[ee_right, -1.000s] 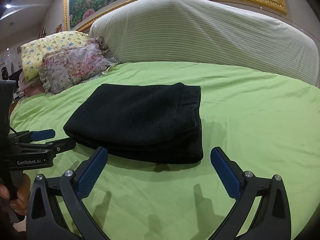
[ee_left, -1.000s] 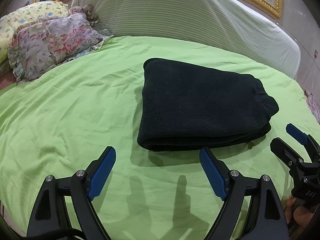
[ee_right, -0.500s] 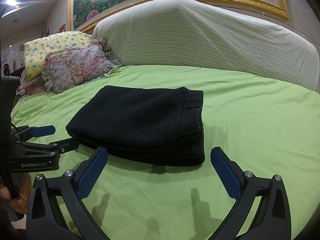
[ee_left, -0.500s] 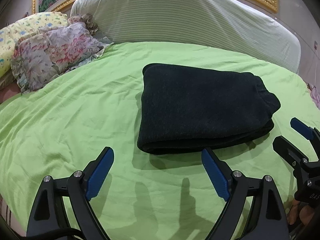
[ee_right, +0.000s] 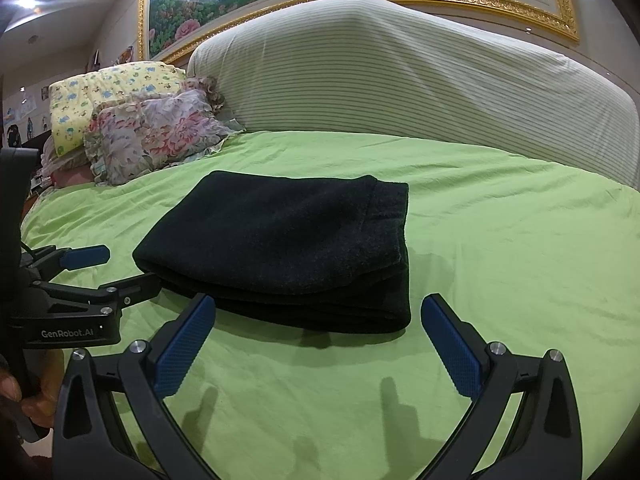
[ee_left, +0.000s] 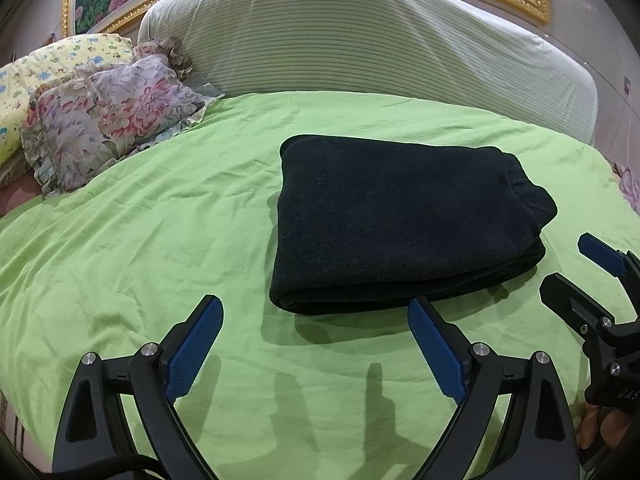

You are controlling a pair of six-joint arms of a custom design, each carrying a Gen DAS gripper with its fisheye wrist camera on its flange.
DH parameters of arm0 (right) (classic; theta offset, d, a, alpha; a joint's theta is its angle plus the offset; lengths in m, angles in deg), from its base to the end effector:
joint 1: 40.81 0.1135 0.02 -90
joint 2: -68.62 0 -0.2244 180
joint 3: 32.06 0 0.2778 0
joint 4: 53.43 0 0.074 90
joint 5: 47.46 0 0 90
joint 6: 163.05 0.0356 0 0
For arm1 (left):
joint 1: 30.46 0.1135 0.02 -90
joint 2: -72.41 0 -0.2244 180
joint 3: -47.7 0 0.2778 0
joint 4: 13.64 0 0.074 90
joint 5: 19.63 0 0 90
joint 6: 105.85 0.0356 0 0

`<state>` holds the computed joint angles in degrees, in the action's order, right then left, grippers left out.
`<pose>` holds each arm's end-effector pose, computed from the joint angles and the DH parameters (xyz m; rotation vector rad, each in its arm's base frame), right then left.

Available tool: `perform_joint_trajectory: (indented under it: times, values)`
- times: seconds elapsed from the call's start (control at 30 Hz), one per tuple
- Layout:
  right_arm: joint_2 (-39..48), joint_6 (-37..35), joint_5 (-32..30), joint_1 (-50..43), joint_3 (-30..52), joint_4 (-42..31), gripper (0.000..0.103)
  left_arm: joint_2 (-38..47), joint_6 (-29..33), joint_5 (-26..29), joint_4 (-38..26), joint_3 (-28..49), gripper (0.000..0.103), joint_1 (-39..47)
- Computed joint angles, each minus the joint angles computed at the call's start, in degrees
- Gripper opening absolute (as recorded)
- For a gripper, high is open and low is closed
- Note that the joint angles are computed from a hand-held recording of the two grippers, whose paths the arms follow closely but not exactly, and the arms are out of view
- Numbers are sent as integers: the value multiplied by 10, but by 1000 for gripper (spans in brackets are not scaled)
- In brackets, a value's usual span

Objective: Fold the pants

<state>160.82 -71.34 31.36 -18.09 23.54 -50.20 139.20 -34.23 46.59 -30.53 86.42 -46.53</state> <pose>0.3134 0.1387 0.1122 -0.5089 2.1157 0.4556 0.2462 -0.0560 0.1137 -0.2441 2.2671 0.1779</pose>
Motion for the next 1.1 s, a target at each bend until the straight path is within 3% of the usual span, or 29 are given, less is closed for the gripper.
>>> perform_joint_trajectory:
  times: [1.1]
  values:
    - [10,3,-22,-6,26,-22,103,8,11,-2,3,13,94,-7]
